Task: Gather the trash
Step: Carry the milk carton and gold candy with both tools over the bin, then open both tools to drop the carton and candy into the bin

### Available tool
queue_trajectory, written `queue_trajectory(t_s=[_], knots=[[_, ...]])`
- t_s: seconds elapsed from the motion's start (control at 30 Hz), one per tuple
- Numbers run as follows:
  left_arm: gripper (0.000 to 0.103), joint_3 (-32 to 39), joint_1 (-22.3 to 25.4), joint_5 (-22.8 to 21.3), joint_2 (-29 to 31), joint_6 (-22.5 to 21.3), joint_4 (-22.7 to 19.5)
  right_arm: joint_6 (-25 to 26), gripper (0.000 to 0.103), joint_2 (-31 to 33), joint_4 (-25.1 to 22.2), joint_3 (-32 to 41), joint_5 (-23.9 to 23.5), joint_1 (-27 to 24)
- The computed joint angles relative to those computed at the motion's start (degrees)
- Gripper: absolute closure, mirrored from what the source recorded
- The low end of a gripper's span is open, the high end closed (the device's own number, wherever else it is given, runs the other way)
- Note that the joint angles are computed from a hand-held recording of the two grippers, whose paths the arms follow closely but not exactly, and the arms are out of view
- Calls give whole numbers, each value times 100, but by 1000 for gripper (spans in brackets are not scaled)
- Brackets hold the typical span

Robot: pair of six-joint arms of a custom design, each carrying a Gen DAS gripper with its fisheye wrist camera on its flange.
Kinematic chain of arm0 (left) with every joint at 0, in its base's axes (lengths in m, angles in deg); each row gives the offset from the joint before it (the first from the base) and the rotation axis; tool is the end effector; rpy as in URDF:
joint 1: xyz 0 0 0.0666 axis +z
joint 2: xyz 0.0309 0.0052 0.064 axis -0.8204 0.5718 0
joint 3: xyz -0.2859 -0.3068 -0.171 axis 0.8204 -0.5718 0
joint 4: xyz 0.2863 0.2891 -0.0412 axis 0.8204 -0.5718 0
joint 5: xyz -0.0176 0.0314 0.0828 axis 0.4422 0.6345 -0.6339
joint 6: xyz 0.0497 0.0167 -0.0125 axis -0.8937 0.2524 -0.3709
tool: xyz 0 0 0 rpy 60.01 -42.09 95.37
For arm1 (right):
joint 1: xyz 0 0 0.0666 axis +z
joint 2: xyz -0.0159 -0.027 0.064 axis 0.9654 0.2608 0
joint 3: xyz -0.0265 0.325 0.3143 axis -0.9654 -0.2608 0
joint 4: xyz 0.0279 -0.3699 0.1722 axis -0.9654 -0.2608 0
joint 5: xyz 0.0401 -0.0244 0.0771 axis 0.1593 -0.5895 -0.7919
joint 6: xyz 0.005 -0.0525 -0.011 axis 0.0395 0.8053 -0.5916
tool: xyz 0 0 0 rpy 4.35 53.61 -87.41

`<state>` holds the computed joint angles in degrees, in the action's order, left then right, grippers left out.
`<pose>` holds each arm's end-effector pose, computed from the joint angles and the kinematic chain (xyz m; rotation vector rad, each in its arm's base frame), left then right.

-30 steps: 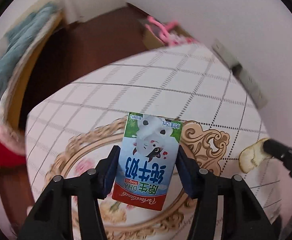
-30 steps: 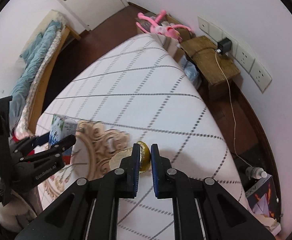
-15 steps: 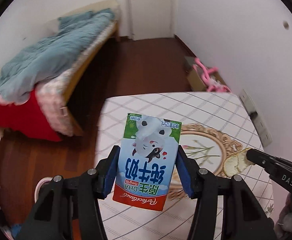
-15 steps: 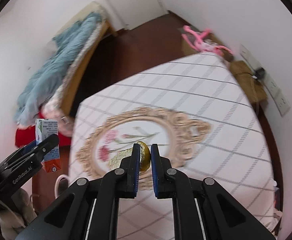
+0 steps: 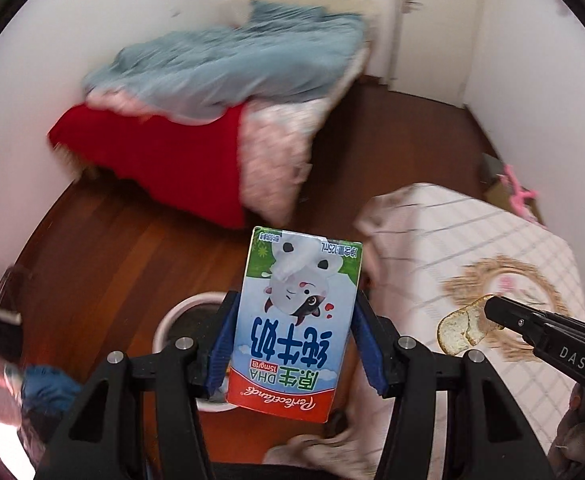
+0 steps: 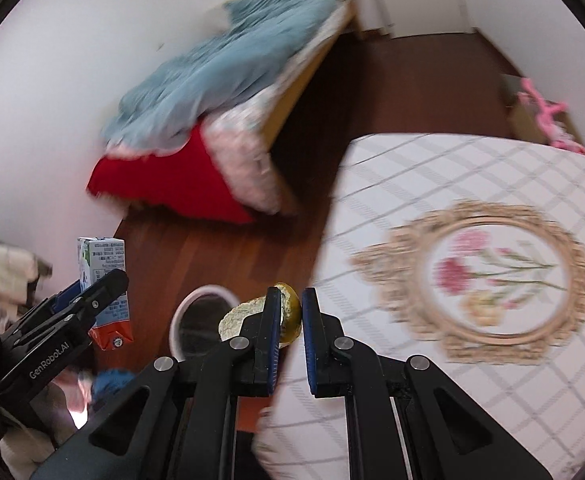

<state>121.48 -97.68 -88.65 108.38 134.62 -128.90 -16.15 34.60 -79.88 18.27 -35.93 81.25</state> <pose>0.3309 -0.2823 0.5334 -0.1958 2.5016 0.0547 0.3864 0.0558 0.5427 -0.0901 2.5895 0.5828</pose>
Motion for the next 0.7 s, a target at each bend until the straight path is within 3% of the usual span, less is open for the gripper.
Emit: queue_trajectory(t_s=[0.17,0.3,0.53,0.7], knots=[[52,-911,716,435,-456,16,255,-488,92,562,327,-26,374,1215],[52,-1537,1414,1266,-586,-64,730,-737,92,1109,524,19,571,1822],[52,-2255,2391,2628,-294,-240,1426,-1015,92,2134,660,146,586,2368],[52,-2481,2799,3040,25,-364,1643,-947,92,2768,570,366,657,2497]])
